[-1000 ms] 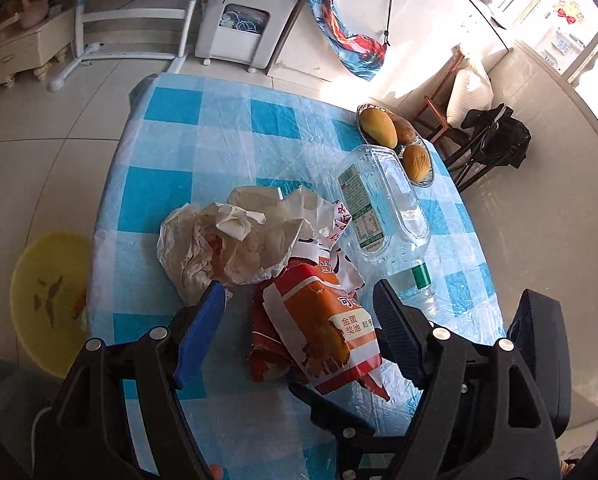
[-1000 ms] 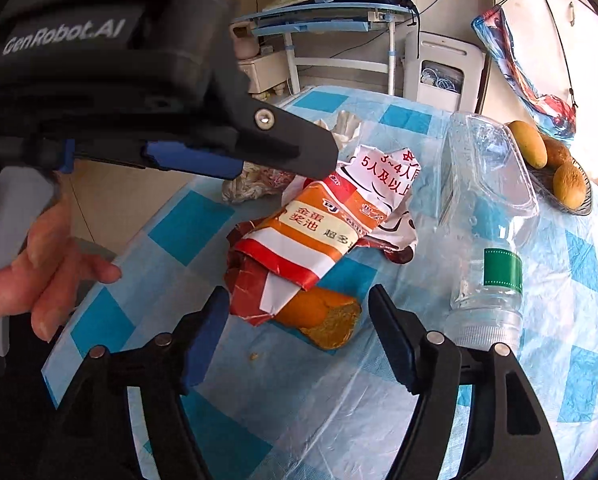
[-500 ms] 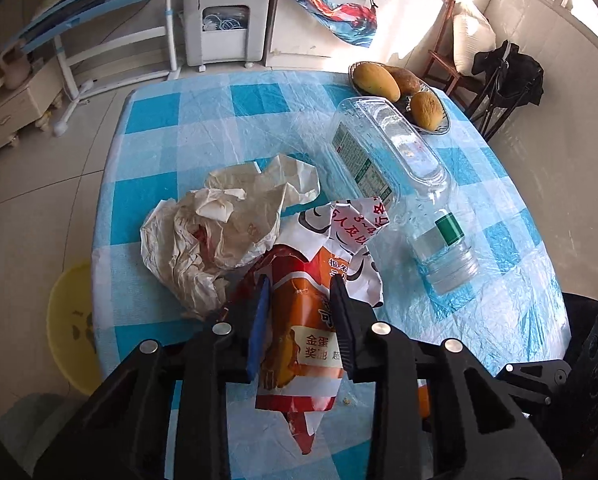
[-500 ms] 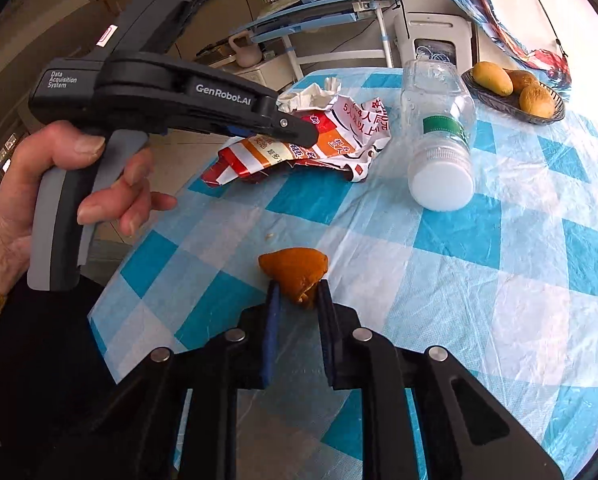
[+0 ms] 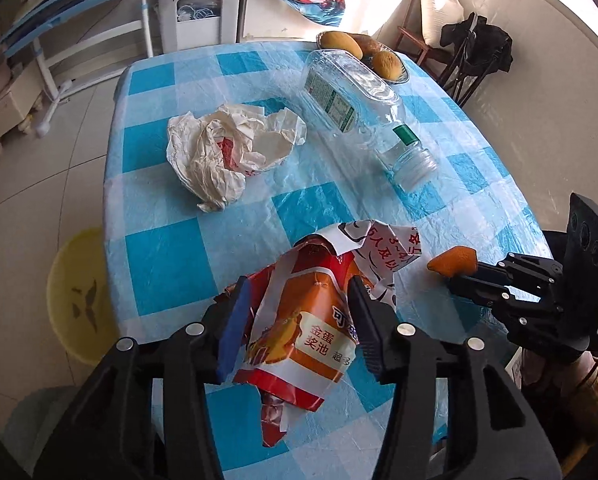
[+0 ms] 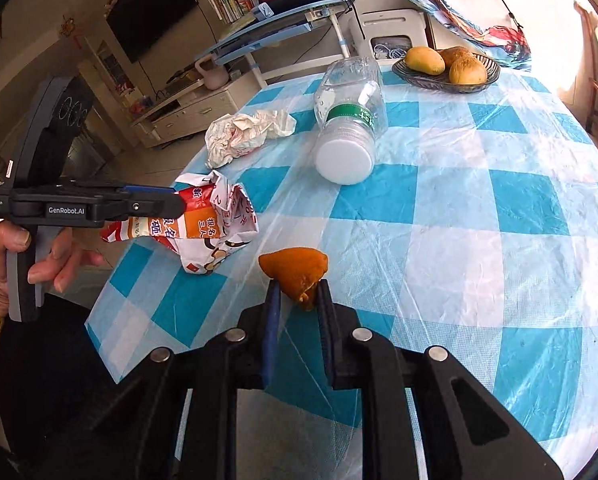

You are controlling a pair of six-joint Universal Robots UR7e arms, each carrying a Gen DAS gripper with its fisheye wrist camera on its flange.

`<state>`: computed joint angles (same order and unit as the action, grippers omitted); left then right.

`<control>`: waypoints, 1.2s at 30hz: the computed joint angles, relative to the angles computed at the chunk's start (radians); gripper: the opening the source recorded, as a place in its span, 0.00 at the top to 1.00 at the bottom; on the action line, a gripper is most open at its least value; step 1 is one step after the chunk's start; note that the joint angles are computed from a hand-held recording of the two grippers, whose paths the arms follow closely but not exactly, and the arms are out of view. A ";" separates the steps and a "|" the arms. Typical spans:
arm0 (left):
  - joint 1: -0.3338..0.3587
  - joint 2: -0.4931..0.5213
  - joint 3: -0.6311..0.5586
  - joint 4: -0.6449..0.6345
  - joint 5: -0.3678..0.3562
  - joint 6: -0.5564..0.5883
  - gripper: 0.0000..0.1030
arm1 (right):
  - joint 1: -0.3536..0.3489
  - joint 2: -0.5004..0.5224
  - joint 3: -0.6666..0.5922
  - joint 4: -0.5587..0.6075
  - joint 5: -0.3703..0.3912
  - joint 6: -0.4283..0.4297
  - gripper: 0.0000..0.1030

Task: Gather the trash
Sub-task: 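Lift the snack bag in the left tool and the peel in the right tool toward the bucket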

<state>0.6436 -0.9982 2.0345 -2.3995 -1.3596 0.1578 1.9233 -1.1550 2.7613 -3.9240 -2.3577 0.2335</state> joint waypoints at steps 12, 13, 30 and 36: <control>-0.081 -0.007 0.089 -0.126 0.081 0.064 0.74 | 0.043 0.058 -0.024 -0.022 -0.076 -0.011 0.82; -0.088 -0.018 0.104 -0.157 0.097 0.063 0.76 | 0.044 0.062 -0.023 -0.029 -0.077 -0.011 0.82; -0.152 -0.053 0.216 -0.392 0.257 0.080 0.78 | 0.064 0.097 -0.021 -0.072 -0.100 0.017 0.81; -0.146 -0.051 0.214 -0.431 0.283 0.073 0.78 | 0.067 0.115 -0.023 -0.107 -0.089 0.004 0.82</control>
